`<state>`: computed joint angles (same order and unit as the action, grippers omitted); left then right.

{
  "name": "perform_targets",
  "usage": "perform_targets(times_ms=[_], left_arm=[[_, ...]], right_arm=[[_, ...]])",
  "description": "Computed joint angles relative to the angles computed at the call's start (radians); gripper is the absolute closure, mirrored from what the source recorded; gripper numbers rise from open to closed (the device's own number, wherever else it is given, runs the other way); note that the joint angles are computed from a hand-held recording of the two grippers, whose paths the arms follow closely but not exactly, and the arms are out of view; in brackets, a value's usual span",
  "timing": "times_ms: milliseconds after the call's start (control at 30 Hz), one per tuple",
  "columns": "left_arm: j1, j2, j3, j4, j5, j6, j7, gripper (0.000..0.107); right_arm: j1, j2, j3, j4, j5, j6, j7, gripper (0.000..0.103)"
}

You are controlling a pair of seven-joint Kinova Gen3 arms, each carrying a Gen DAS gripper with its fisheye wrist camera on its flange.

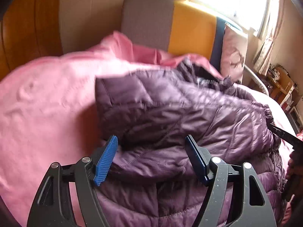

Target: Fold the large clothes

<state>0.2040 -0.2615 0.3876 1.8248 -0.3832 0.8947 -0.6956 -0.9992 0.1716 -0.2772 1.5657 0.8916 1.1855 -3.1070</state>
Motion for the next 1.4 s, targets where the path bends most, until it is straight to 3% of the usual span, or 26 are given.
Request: perform_targets(times_ms=[100,233,400,767,1167,1300,1400], left_arm=[[-0.016,-0.012,0.029,-0.011,-0.042,-0.005,0.030,0.035],[-0.021,0.018,0.061,-0.045,-0.084,-0.002,0.065,0.035],[0.017,0.060,0.073,-0.062,-0.144,0.002,0.101,0.035],[0.095,0.107,-0.007,-0.063,-0.146,-0.007,0.093,0.035],[0.117,0.151,-0.090,-0.052,-0.067,-0.041,0.016,0.035],[0.120,0.178,-0.109,-0.045,-0.042,-0.052,-0.013,0.034],[0.131,0.196,-0.103,-0.041,-0.077,-0.044,0.024,0.034]], right_arm=[[-0.006,-0.009,-0.066,-0.010,0.076,0.024,-0.031,0.040],[-0.040,0.023,-0.018,-0.057,0.054,-0.018,0.036,0.028],[-0.018,0.094,0.035,-0.128,-0.028,-0.049,0.098,0.022],[-0.026,0.147,0.109,-0.138,-0.083,-0.086,0.150,0.017],[0.022,0.169,0.130,-0.147,-0.171,-0.135,0.210,0.007],[0.011,0.203,0.143,-0.181,-0.178,-0.102,0.253,0.005],[0.003,0.211,0.154,-0.189,-0.183,-0.095,0.262,0.005]])
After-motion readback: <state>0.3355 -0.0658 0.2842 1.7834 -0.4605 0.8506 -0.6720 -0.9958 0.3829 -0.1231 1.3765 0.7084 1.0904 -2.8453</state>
